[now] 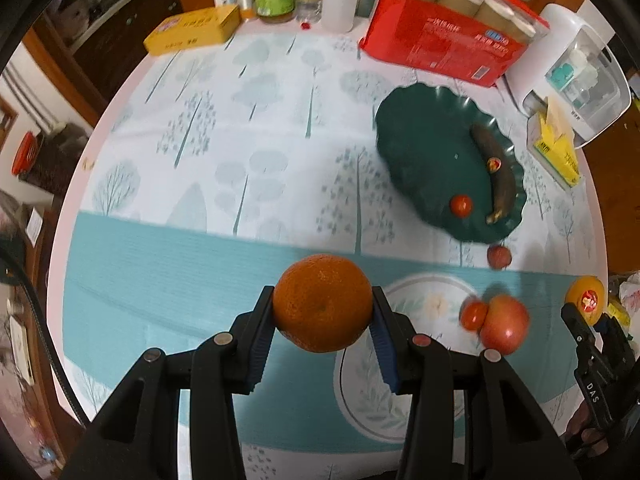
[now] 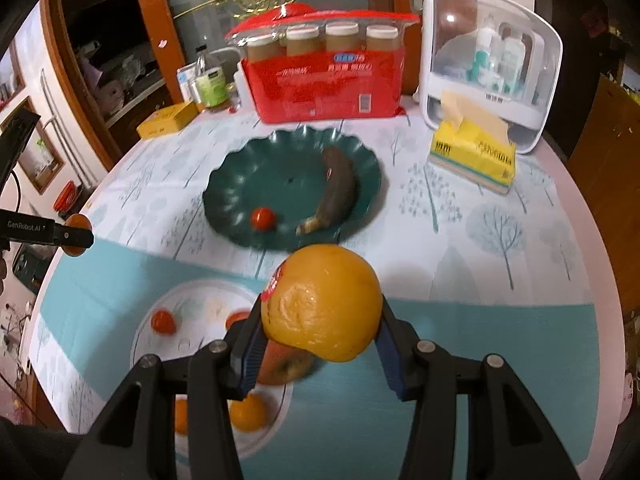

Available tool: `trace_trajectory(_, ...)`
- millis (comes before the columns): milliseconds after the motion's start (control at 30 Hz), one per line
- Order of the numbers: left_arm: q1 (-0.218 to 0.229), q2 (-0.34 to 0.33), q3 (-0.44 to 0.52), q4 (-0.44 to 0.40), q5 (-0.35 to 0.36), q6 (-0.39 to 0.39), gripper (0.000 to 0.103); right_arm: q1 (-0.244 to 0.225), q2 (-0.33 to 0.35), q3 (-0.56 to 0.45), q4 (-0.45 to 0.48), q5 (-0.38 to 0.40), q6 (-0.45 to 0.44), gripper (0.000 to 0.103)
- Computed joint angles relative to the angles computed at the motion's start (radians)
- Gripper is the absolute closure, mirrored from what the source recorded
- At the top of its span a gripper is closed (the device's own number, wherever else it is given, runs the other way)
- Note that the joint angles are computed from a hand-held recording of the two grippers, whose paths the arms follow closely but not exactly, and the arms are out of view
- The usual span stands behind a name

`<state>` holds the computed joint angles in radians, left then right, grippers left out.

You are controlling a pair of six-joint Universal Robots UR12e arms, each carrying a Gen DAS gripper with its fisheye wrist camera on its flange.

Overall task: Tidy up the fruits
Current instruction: 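Carry tangerine and orange to the green plate and release both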

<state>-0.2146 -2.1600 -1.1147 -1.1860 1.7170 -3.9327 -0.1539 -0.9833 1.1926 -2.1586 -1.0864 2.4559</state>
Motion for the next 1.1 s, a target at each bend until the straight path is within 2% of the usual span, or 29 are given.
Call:
trace_trajectory(333, 0.018, -0.084, 0.143, -0.022, 0.001, 0.101, 0.059, 0.03, 0.061, -0.097, -0.019, 0.012, 0.08, 0.053)
trace_trajectory(533, 0.027, -0.144, 0.229, -0.043, -0.015, 0.152, 0.059, 0.057, 0.098, -0.145, -0.036, 0.008, 0.096, 0.053)
trace_trajectory(933, 0.046, -0.225, 0.281, 0.074, -0.144, 0.263, 0.059, 0.096, 0.168, -0.219, 0.04, -0.001, 0.115, 0.053)
trace_trajectory(1100, 0.05, -0.246, 0.283, 0.098, -0.188, 0.28, 0.059, 0.102, 0.192, -0.239, 0.067, -0.004, 0.121, 0.053)
